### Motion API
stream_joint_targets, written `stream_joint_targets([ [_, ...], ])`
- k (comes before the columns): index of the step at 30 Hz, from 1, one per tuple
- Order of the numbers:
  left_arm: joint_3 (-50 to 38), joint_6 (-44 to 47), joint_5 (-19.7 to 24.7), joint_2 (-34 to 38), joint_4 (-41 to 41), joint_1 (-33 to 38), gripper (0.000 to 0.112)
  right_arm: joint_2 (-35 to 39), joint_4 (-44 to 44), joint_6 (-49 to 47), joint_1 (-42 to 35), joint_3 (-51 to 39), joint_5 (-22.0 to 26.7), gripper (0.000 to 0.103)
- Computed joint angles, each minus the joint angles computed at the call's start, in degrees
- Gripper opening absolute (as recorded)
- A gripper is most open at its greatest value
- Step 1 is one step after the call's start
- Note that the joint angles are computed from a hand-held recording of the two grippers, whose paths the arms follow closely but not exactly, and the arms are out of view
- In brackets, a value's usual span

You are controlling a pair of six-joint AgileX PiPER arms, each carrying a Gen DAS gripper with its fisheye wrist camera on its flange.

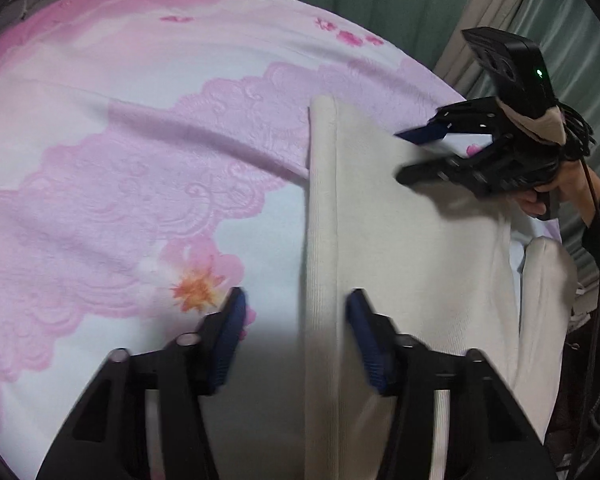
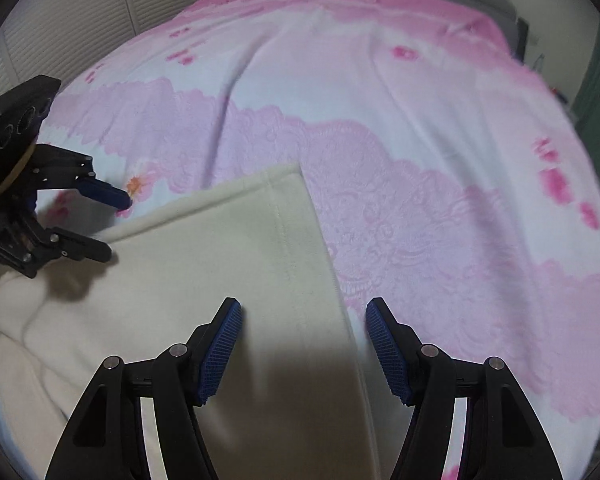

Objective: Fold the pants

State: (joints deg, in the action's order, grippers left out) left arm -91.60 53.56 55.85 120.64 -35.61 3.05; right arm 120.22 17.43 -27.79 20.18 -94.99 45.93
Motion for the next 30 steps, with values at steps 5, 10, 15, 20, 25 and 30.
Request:
stream_joint_targets([
  [5, 1.8, 3.8, 0.9, -1.9, -0.7, -0.1, 0.008, -3.7, 8.0, -9.4, -2.3, 5.3, -3.9, 0.007],
  [10, 2.6, 4.1, 2.9, -7.3, -3.3, 0.1, 0.007, -12.3, 13.7, -16.4, -3.8, 12.4, -7.4, 0.007],
  [15, 6.8, 3.1, 4.6, -18.4, -4.7, -1.1, 0.007, -25.3, 13.5, -18.7, -4.3, 19.8, -7.2, 0.007],
  [20, 15.0, 2.3, 5.2, -33.0, -3.8, -7.5, 0.007, -40.8, 9.2, -18.7, -5.5, 27.8, -3.5, 0.006],
  [25, 25.1, -5.9, 1.3, -45.7, 1.2, -20.0, 0.007, -55.4, 5.2, -18.6, -8.7, 34.4, 4.6, 0.006],
  [30, 37.0, -19.7, -9.6, -53.2, 10.5, -37.4, 0.007, -69.9, 1.3, -21.2, -12.4, 44.6, 12.5, 0.006],
])
